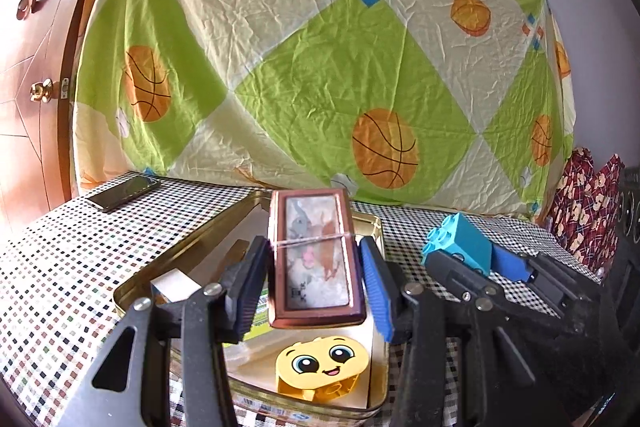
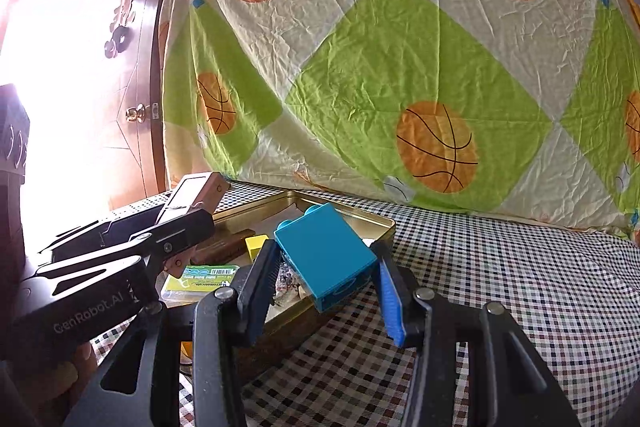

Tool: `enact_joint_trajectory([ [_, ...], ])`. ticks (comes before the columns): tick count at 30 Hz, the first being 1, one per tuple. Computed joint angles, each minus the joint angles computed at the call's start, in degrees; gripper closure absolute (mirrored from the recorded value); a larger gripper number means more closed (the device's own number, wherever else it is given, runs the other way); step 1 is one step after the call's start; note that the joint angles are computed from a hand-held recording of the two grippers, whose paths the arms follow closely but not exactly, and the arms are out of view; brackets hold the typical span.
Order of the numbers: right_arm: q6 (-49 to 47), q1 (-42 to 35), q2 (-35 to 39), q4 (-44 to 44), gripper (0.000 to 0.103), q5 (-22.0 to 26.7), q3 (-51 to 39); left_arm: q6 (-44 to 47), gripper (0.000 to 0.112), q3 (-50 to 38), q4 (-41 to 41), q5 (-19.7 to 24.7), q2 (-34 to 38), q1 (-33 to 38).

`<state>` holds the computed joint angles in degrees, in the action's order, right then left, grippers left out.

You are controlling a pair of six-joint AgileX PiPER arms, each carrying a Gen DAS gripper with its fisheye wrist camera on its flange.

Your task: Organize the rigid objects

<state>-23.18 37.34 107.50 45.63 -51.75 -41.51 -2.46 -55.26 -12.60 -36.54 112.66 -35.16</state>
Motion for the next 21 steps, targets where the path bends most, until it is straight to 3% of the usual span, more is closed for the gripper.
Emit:
enact_joint_trajectory([
  [13,-4.9,0.2,2.2,1.2,0.054,4.4,-5.6,-1.7,0.066,0.4,3.1,1.6,-0.6,4.4],
  [21,-9.7,-1.7,2.5,2.1,0.054,11.0,-11.3,2.1,0.066,-4.1,1.3,7.8,0.0,6.8],
])
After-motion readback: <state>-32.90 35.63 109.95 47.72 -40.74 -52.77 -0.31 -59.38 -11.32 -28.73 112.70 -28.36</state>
